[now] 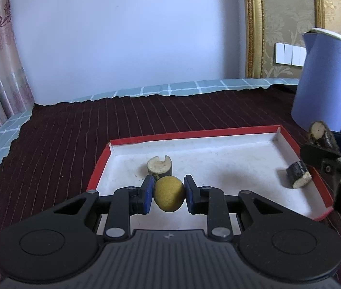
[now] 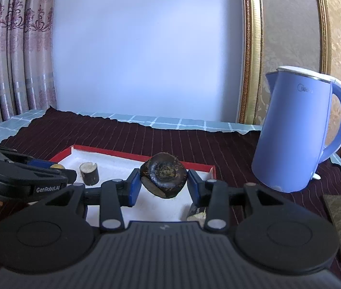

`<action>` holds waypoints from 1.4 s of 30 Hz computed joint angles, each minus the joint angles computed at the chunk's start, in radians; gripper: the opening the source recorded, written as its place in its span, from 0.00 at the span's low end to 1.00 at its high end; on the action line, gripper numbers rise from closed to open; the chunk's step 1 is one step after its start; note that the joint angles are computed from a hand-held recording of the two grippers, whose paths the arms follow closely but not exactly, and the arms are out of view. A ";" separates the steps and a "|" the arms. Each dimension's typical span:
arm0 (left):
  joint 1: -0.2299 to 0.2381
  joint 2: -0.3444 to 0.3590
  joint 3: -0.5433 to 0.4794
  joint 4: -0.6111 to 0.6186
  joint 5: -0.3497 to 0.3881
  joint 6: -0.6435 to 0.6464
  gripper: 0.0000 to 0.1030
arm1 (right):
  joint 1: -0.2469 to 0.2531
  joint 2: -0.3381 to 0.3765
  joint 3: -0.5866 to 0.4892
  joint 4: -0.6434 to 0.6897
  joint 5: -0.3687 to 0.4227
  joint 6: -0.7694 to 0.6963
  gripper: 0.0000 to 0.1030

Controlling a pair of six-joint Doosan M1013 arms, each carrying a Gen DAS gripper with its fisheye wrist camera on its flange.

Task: Organize fruits
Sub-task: 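Carry the yellow fruit and the dark fruit over the red tray, then open the right tool to drop the dark fruit while the left tool drops the yellow fruit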

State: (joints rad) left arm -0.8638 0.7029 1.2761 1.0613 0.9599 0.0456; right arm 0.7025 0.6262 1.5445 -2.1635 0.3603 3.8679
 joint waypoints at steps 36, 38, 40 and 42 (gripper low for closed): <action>0.063 0.141 -0.232 -0.123 0.115 0.198 0.26 | -0.044 0.120 -0.175 0.262 -0.025 -0.206 0.38; 0.065 0.149 -0.243 -0.115 0.120 0.197 0.26 | -0.048 0.122 -0.175 0.249 -0.034 -0.187 0.38; 0.065 0.155 -0.252 -0.107 0.121 0.200 0.26 | -0.048 0.128 -0.179 0.257 -0.033 -0.199 0.38; 0.064 0.161 -0.260 -0.104 0.119 0.206 0.26 | -0.049 0.131 -0.183 0.261 -0.043 -0.205 0.38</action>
State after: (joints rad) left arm -0.7994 0.8643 1.0160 0.9575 1.0785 0.2516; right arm 0.6530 0.7574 1.3616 -1.9022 0.3171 3.6633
